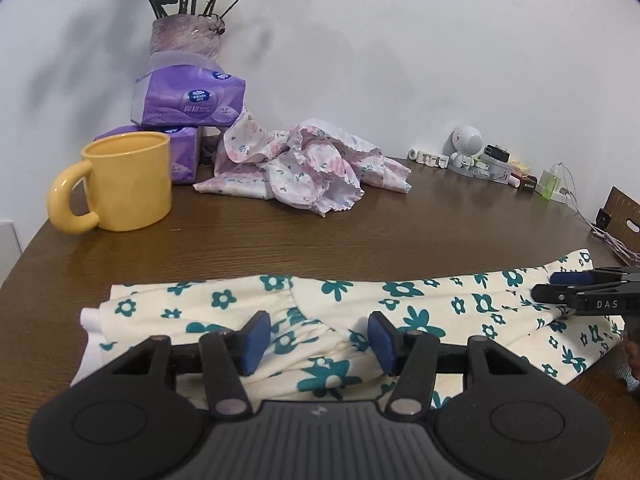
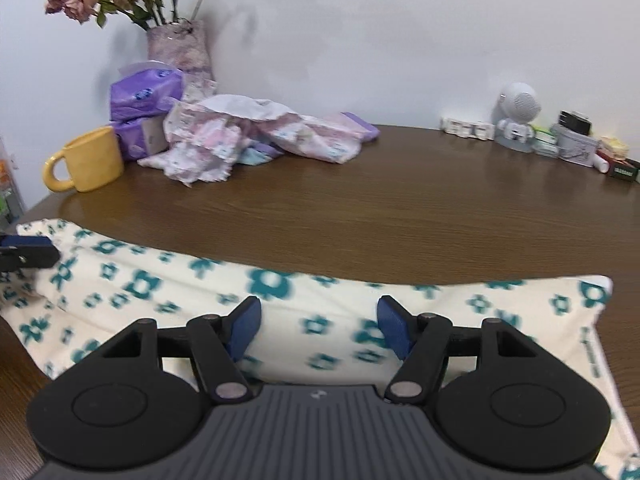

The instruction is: Fold clothes

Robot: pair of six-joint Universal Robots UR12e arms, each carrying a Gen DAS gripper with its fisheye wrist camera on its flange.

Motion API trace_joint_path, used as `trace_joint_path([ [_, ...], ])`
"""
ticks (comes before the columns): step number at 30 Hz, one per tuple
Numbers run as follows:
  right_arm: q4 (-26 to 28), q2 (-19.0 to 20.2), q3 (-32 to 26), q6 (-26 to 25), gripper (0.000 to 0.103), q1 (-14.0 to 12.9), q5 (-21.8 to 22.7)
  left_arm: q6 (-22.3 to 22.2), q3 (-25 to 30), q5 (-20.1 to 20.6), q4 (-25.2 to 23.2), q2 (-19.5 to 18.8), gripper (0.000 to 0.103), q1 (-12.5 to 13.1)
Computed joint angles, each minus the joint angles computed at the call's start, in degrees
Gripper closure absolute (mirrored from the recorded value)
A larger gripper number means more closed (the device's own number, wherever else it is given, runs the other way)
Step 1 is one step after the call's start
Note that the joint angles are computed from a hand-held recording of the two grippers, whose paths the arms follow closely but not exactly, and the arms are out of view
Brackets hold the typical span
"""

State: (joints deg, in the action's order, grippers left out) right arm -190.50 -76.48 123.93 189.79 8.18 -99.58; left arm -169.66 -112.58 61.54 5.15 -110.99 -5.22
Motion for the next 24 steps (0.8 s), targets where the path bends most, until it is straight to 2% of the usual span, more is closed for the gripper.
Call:
trace_joint_path([
  [6,-0.3,-1.98,2.67,-0.23,0.04,-2.26,0.37,-0.02,-0.08,-0.63,-0.24,0.1,0.049,0.24],
  [9,-0.61,-2.7,3.45,-0.59,0.047,-3.11,1.74,0.01,-0.11,-0.72,-0.31,0.13,0.049,0.28],
  [15,-1.24,-3.71,4.54,-1.08,0.061,-3.84,1.63,0.18,-0.17,-0.89,-0.46,0.21,0.048,0.29],
  [17,-1.41,-4.01,4.91,-0.91,0.07,-4.16,1.64,0.22,-0.22,-0.89,-0.42,0.23,0.047,0.29],
  [20,-1.61,-4.43,5.38,-0.6,0.075,-4.73,1.98,0.48,-0.22,-0.95,-0.54,0.26,0.046,0.28],
  [24,-1.92,-4.72,5.72,-0.01,0.077,-5.14,1.11,0.73,-0.22,-0.92,-0.61,0.27,0.045,0.24],
])
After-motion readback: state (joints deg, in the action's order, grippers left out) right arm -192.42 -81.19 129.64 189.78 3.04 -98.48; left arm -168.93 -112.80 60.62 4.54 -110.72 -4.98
